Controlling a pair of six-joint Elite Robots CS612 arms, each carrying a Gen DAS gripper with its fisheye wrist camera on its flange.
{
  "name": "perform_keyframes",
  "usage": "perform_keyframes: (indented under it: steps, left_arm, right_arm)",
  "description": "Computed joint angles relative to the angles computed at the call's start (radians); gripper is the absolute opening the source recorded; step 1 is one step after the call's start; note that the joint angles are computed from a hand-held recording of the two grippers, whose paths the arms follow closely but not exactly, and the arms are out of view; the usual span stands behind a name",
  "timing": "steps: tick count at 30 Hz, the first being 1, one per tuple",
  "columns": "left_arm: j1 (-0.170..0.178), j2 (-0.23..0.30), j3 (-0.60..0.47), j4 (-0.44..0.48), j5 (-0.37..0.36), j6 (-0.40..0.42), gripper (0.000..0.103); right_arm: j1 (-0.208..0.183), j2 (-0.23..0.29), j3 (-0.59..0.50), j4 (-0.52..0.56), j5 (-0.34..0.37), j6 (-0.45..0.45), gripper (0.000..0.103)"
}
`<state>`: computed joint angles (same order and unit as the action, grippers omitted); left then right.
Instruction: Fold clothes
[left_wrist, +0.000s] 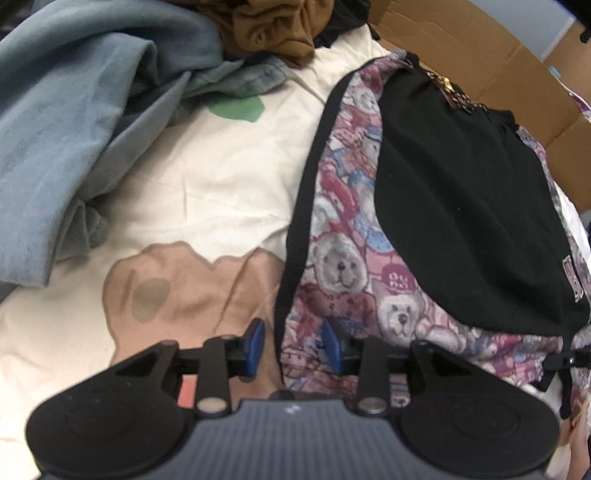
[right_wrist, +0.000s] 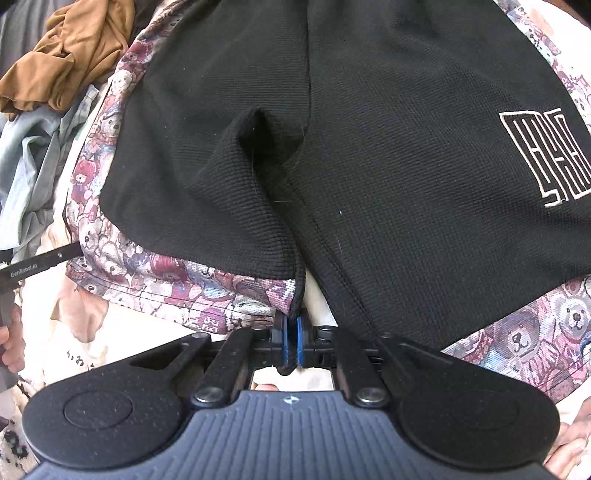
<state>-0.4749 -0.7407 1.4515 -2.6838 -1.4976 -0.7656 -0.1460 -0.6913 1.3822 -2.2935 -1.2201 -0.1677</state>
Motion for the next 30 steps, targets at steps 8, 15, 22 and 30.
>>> perform_keyframes:
  steps: [8,15,22,30]
  left_arm:
    - [0.004,-0.018,0.039,-0.045,-0.049,-0.003,0.027]
    - [0.002,-0.045,0.052,-0.027,-0.037,-0.009,0.007]
    - [-0.004,-0.095,0.056,0.050,0.051,0.008,0.001]
    - [0.010,-0.104,0.059,0.081,0.079,-0.042,0.005]
  right_arm:
    - [-0.002,-0.004,0.007,0.003,0.000,0.000,0.002]
    - [-0.004,-0.012,0.009,0.019,0.012,-0.011,0.003]
    - [-0.001,-0.022,0.013,0.073,0.063,-0.044,0.003]
    - [-0.002,-0.034,0.036,0.058,0.086,-0.026,0.038]
